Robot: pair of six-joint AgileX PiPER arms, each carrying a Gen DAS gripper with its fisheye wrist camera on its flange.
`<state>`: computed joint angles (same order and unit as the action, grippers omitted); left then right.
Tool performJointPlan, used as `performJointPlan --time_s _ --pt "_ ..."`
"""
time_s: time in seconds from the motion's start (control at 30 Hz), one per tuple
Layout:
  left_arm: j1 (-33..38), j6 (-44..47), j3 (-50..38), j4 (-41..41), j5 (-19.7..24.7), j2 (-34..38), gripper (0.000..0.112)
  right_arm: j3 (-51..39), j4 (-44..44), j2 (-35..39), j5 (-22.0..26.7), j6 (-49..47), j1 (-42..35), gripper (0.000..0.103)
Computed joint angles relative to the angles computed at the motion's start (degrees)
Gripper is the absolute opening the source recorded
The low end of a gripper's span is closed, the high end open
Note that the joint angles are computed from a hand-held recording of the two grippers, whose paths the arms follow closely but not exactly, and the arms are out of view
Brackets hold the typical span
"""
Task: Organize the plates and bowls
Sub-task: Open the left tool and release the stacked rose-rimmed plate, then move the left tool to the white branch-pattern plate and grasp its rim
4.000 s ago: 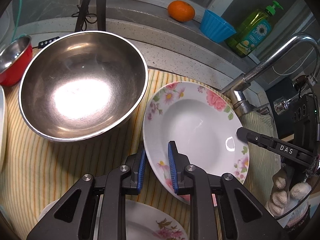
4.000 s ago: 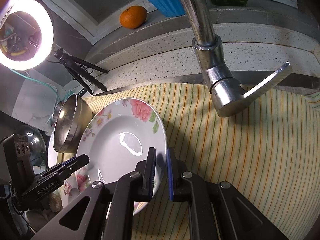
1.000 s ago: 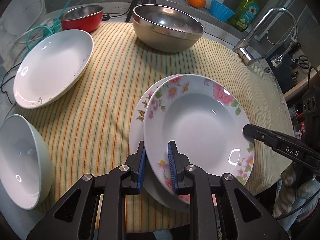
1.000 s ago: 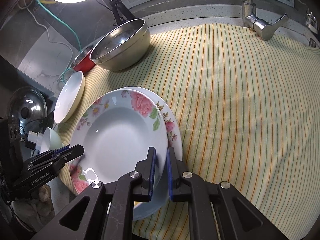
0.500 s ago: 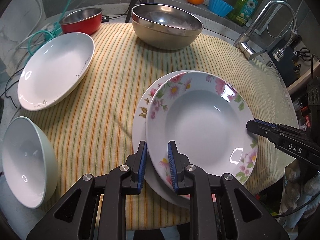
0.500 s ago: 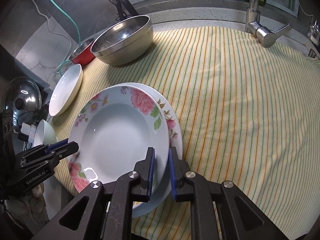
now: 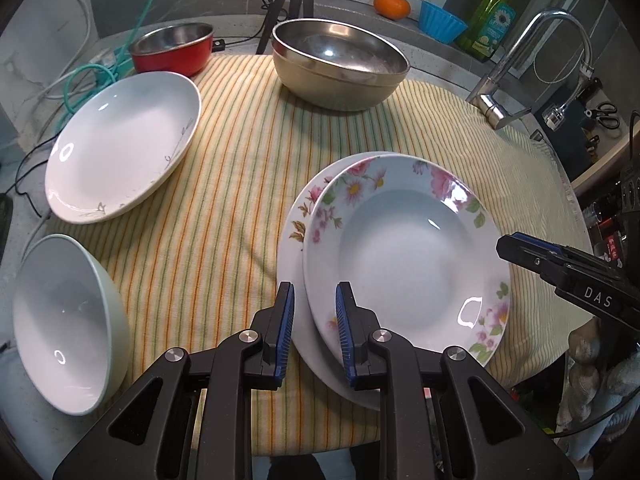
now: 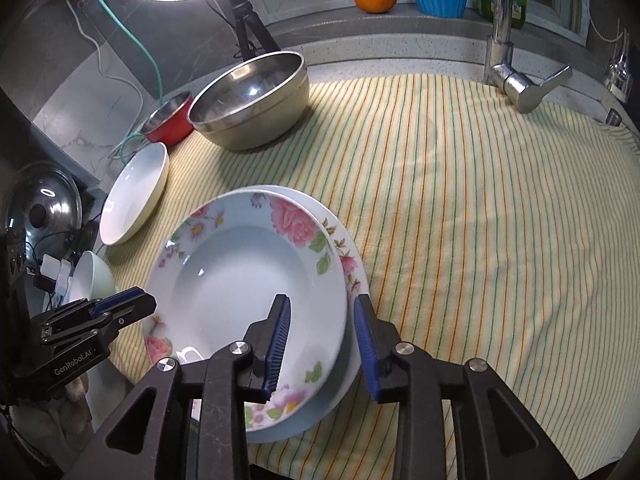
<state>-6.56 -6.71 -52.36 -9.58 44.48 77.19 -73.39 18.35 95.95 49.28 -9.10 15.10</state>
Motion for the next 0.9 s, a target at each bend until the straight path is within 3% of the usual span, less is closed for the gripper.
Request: performJointPlan --time_s 0.27,0.33,0.47,0.6,0.73,0.9 --pt "3.87 6.58 -1.76 -4.27 2.82 -2.88 0.02 0.48 -1.06 -3.32 -2.44 2.66 2.24 0.039" --pt "5.2 8.42 -2.6 -5.5 4.18 -3.0 0.031 -0.01 -2.34 -3.78 -2.93 4.2 3.65 0.04" --pt "6.85 8.68 -3.7 -5.31 4.87 -3.86 0.032 -0.83 -0.41 -4.82 -2.99 3.53 4.9 0.063" --pt "7.74 6.37 -4.7 -3.99 4.91 -4.47 0.032 -3.68 -2.61 -3.68 -1.71 4.39 6.92 0.063" --pt "8.96 2.94 -5.22 -2.67 4.99 -5.08 0.032 -9.1 -0.48 0.49 3.58 2.77 6.16 0.063" --pt "9.66 -1.19 -5.65 0.29 5.05 -5.36 0.032 -12.52 0.71 3.59 6.59 0.67 5.66 0.063"
